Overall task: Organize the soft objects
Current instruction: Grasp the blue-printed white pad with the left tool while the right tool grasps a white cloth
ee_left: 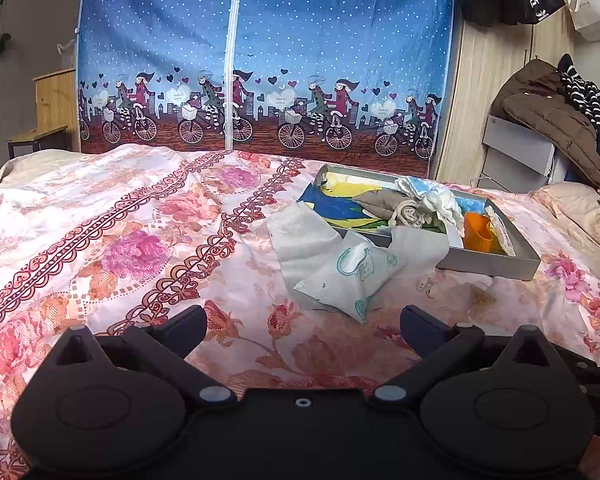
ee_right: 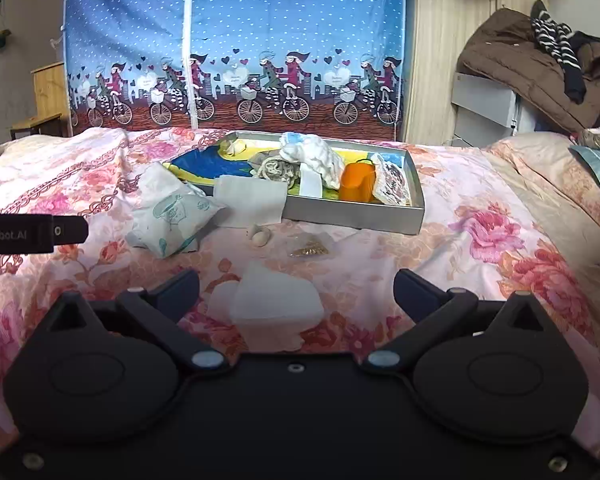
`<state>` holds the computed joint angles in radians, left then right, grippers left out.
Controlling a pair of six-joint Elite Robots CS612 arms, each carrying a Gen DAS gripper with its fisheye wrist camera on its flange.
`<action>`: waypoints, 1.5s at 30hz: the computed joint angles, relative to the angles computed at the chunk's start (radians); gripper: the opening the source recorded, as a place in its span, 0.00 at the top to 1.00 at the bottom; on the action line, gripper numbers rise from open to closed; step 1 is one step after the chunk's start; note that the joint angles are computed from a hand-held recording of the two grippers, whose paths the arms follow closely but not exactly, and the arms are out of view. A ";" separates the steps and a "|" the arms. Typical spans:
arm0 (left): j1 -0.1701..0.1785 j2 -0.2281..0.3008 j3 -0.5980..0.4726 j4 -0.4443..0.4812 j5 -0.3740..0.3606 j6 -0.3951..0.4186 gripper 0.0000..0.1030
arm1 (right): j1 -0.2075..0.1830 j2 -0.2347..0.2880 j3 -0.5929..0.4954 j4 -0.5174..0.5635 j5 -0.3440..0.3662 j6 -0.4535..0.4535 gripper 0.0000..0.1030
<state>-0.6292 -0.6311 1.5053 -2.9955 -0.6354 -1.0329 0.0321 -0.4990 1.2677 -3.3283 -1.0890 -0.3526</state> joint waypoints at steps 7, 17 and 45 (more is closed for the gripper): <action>0.010 0.007 -0.007 -0.009 -0.025 -0.007 0.01 | 0.002 0.007 -0.020 0.042 0.013 -0.048 0.00; 0.021 0.018 -0.022 -0.016 -0.054 0.011 0.01 | 0.007 0.013 -0.044 0.129 0.006 -0.105 0.00; 0.167 0.161 -0.263 -0.110 -0.435 0.601 0.43 | 0.009 0.063 -0.166 0.395 0.104 -0.189 0.00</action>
<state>-0.4623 -0.4702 1.2428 -3.1051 -1.0707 -0.4323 0.0413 -0.4360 1.1018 -2.9336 -0.9851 -0.5420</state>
